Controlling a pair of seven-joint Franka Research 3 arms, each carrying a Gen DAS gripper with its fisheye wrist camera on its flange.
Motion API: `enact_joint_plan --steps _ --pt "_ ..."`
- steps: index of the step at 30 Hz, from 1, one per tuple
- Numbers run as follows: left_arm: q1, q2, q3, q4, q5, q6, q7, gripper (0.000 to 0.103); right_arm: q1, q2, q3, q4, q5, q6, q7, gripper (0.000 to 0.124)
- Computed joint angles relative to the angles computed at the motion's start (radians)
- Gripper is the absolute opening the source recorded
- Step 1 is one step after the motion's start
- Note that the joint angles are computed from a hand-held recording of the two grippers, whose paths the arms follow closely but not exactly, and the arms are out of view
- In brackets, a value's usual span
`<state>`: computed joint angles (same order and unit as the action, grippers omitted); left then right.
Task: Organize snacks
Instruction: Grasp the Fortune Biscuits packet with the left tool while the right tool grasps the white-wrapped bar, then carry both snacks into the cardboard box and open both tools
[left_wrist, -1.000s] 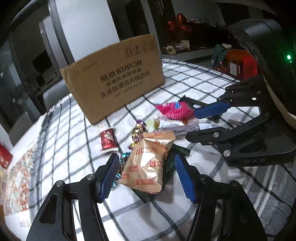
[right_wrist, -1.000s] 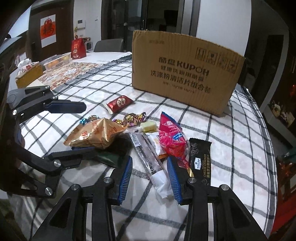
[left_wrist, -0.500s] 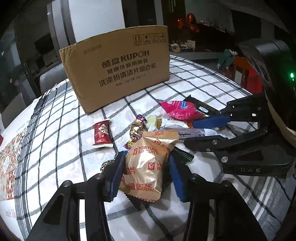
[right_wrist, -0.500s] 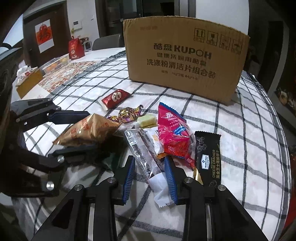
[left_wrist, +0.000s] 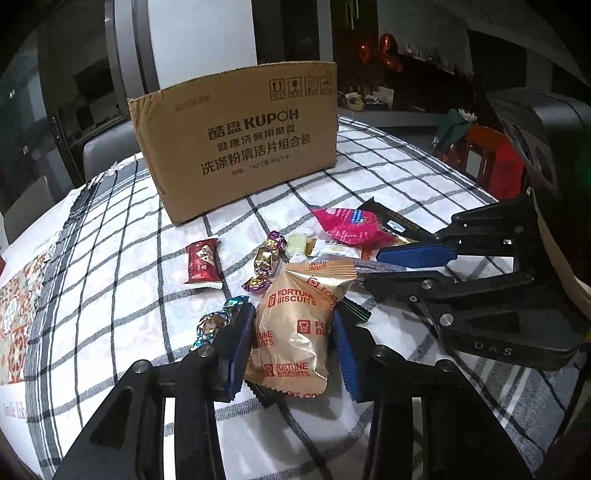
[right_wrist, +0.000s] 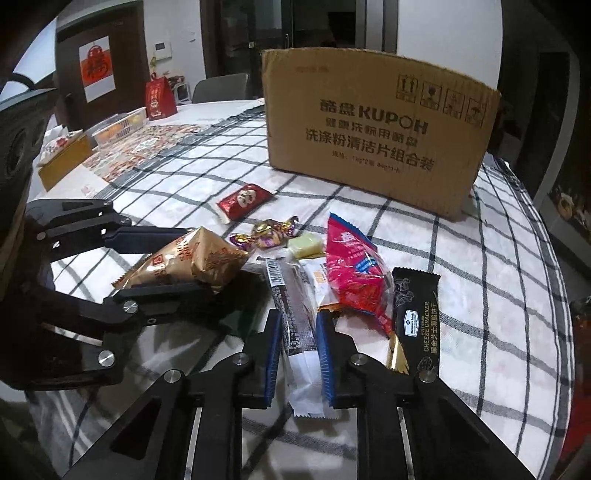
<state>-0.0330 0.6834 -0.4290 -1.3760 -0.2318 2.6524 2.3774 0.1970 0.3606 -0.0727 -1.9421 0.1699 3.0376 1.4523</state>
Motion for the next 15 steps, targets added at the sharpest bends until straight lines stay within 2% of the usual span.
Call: enact_joint_plan --steps 8,15 --pt "0.028 -0.052 -0.023 -0.057 -0.043 0.035 -0.005 0.041 0.052 -0.053 -0.048 -0.051 -0.028 0.043 0.071 0.02" --pt "0.038 -0.1 -0.022 -0.064 -0.09 0.019 -0.048 0.04 0.116 -0.108 -0.123 -0.072 -0.104 0.053 0.201 0.02"
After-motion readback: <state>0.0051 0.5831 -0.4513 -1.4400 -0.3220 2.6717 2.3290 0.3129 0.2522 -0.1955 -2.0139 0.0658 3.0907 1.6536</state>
